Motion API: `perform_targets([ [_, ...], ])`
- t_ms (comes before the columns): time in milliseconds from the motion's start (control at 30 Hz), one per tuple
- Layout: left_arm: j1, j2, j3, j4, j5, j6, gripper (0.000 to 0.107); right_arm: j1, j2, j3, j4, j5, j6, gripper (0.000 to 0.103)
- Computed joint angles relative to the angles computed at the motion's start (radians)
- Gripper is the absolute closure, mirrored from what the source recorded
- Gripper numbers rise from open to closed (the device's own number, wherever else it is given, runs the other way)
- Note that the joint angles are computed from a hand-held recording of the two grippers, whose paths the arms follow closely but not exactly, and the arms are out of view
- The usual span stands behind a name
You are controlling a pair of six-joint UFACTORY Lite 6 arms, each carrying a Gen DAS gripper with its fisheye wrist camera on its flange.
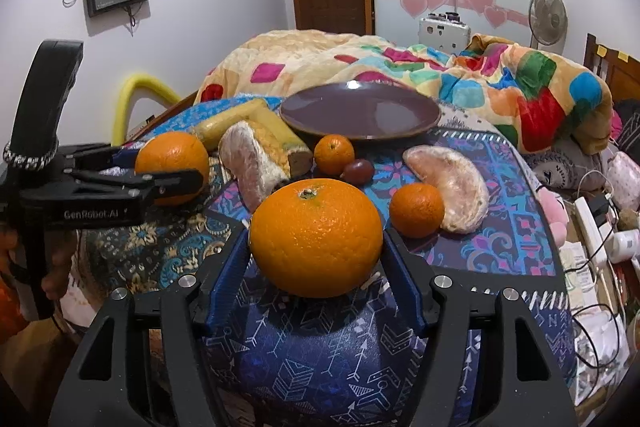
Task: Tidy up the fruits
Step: 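Grasp the Dole orange with left tool while right tool grasps the other orange, then set the Dole orange on the plate with left tool while right tool sets its orange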
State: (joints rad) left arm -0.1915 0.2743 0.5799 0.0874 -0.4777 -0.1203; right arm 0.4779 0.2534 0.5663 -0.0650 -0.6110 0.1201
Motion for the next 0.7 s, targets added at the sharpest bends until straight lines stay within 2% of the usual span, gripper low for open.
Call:
perform_targets([
  [400, -0.044, -0.233, -0.061, -0.098, 0.038, 0.079, 0.04, -0.046, -0.138, 0.007, 0.006, 0.026, -0.028, 0.04],
  [700, -0.066, -0.249, 0.043, -0.169, 0.088, 0.147, 0.04, -0.104, -0.14, 0.119, 0.004, 0.057, -0.051, 0.04],
])
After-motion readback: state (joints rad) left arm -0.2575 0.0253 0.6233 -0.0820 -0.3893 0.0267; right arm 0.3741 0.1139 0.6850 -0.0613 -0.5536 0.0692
